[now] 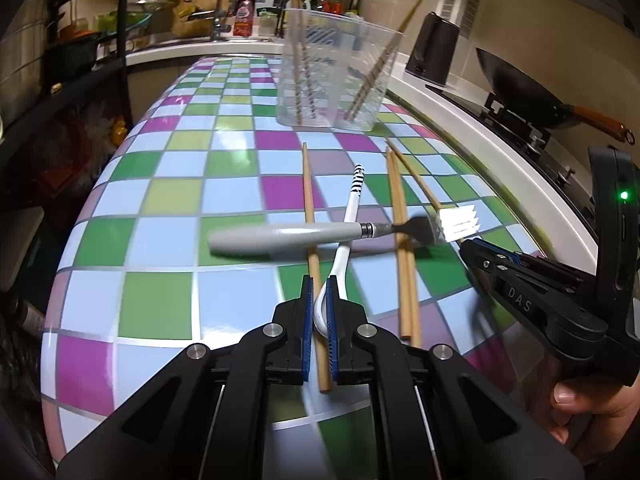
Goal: Organize utensils
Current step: 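Close the left tool on the white spoon while the right tool grasps a bamboo chopstick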
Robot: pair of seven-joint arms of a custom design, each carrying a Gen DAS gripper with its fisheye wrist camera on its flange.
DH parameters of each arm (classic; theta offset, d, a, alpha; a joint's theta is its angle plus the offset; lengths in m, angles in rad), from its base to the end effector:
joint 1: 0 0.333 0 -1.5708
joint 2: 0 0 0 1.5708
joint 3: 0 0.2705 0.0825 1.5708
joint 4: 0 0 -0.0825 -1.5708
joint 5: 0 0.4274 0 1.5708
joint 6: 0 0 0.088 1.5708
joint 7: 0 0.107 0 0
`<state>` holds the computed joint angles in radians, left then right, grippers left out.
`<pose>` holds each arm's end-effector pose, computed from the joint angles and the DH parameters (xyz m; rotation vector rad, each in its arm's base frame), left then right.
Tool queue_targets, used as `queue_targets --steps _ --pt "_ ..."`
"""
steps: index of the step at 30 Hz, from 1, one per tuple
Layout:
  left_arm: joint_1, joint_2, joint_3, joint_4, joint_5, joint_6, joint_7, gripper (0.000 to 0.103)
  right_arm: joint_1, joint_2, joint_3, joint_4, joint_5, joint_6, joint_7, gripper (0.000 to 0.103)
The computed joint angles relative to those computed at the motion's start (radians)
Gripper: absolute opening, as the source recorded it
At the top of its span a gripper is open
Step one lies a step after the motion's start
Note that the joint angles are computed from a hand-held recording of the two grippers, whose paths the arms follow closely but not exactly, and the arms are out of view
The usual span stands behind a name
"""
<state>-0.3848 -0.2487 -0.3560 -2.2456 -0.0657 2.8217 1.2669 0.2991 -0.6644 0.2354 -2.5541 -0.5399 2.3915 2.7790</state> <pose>0.4228 -0.3935 0.4969 -1.4708 2.2432 -1.0967 0.3995 0.2306 0.4837 -1.4366 2.1049 -0.7562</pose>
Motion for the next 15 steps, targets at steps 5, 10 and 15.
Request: queue_targets --steps 5,10,15 --pt "-0.009 0.0 0.024 -0.005 -0.034 0.019 0.049 0.006 -0.01 0.031 0.019 0.037 0.004 -0.043 0.072 0.007" --pt "-0.032 0.032 0.062 0.046 -0.156 -0.019 0.152 0.006 -0.009 0.062 0.019 0.083 0.03 -0.112 0.17 0.007" --pt "-0.018 0.057 0.045 0.081 -0.149 -0.032 0.166 0.006 0.007 0.046 0.028 0.062 -0.018 -0.117 0.202 0.007"
